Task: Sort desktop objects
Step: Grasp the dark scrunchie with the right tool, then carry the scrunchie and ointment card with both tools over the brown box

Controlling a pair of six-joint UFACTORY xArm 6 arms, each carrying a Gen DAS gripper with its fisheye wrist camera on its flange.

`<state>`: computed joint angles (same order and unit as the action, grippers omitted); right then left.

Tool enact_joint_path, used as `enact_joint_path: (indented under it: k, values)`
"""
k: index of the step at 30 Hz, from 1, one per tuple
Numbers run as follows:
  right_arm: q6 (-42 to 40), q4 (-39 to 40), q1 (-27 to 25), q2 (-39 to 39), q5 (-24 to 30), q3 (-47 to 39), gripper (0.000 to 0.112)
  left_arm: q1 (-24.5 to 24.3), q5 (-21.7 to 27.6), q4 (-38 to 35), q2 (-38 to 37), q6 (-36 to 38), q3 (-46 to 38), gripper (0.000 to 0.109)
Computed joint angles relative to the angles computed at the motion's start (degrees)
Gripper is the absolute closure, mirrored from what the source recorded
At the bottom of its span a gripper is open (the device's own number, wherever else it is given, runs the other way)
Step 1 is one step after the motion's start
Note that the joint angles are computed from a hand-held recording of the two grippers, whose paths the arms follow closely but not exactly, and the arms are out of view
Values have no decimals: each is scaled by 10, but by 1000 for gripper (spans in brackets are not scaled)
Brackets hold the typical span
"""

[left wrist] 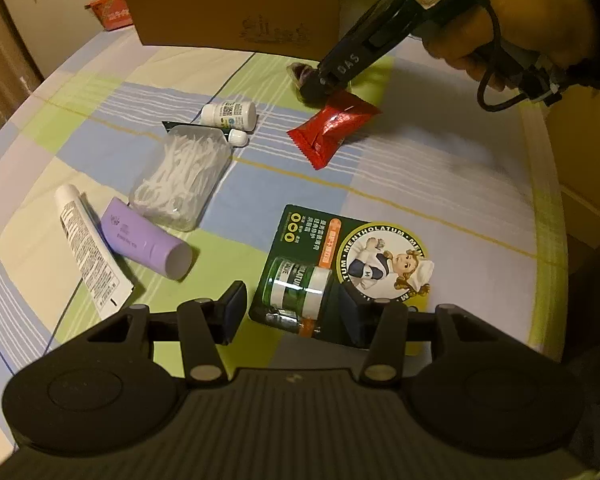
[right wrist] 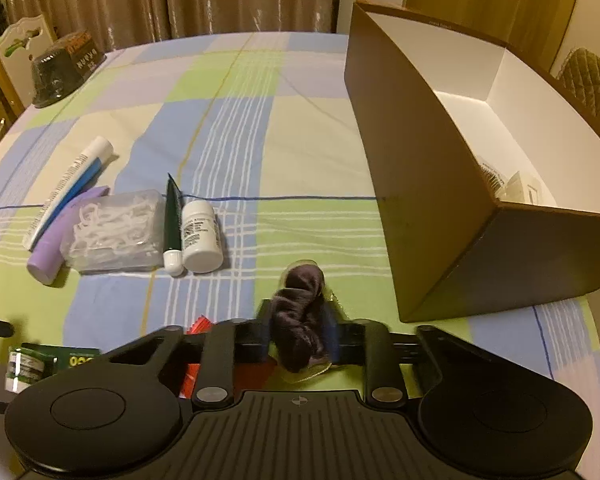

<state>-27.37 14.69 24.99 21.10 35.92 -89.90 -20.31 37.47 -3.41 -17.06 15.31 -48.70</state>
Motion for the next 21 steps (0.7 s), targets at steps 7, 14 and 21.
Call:
enact_joint_path:
  k: [7, 14, 21]
  values:
    - [-39, 32, -3, -41, -8, 34, 96, -6, 12, 16, 25, 32, -14, 66]
    - [-61, 43, -6, -78, -19, 66, 96, -9, 19, 10, 24, 37, -20, 79]
    - [-71, 57, -18, -102, -19, 73, 97, -4, -6, 2, -2, -20, -17, 79]
